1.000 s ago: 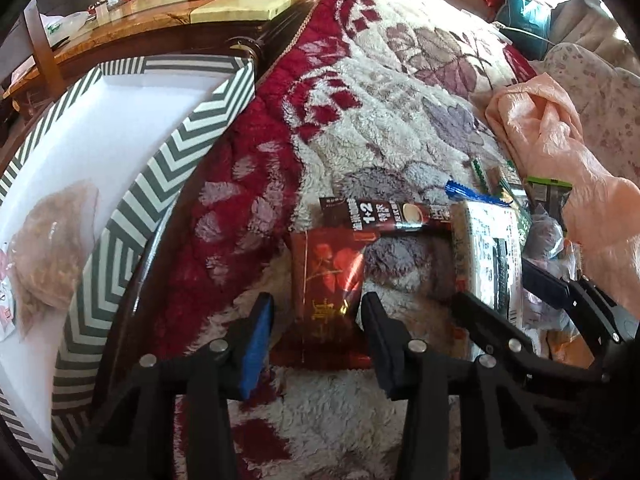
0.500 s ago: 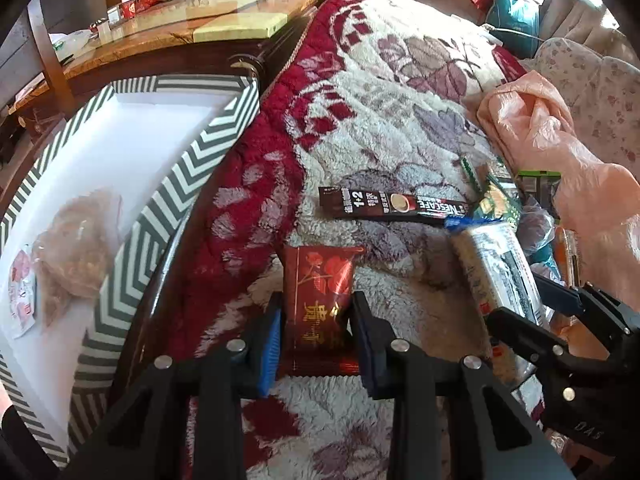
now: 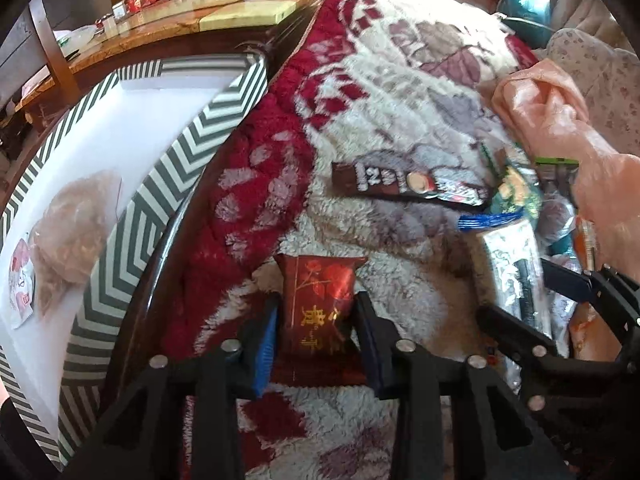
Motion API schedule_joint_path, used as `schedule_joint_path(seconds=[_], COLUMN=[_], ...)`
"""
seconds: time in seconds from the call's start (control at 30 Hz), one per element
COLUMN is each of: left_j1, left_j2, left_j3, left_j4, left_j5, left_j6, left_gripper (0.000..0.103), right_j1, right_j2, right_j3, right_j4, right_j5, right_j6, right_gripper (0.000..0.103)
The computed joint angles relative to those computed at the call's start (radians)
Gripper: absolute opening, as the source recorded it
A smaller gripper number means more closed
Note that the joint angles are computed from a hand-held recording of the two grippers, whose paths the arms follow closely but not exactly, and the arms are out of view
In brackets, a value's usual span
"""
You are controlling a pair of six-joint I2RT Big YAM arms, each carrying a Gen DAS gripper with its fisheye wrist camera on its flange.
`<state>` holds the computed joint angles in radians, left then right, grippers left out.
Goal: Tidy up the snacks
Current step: 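Grasp the red snack packet with the left gripper while the right grasps the cream biscuit pack, then carry the red packet and biscuit pack over the tray with both grippers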
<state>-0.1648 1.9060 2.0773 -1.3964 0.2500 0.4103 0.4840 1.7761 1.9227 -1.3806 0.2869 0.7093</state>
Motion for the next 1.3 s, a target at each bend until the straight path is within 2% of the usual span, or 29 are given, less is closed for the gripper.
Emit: schedule_joint_path(seconds=[0.07,0.1,0.13,0.2,0.37,0.53,0.77,1.3], left_j1=[0.0,0.0,0.0,0.003,0.014,0.029,0.06,0.144], left_j2=[-0.007,-0.011,-0.014,-0.02,-0.017,-0.032,-0.019,0.062], left_j3=[-0.019,-0.025,-0.03,-0.034,-0.008,0.017,0.085,0.255], left_j4=[0.02,0.025,0.028,0.031,-0.008,-0.005,-0.027,-0.034], left_j5=[0.002,0.002,0.002,0.008,0.042,0.077,0.102,0.06], left_j6=[0.0,0.007,0.018,0.031,0.037,0.024,0.011,-0.032], left_gripper=[0.043,0.043,0.043,0.039,0.036,0.036,0.036,0.036], right_j1=[-0.005,-0.006,-0.008,-0.008,0.0,-0.001,0.008,0.04], right_j2=[0.01,0.004,-0.008,-0.046,-0.081,-0.094,-0.057,0.145], right_j3=[-0.001,-0.018,-0.046,-0.106,-0.124,-0.1,-0.002,0.343], right_j4=[0.013,0.034,0.06,0.119,0.134,0.147,0.13,0.013], right_j5=[-0.023,-0.037,-0.058,-0.063,-0.06,-0.064,-0.052,-0.065], right_j6=[-0.025,-0.034,-0.032,-0.024,-0.02,-0.018,-0.043,-0.147], right_gripper=[0.065,0.063,0.056,0.055,0.054,0.054,0.054,0.054])
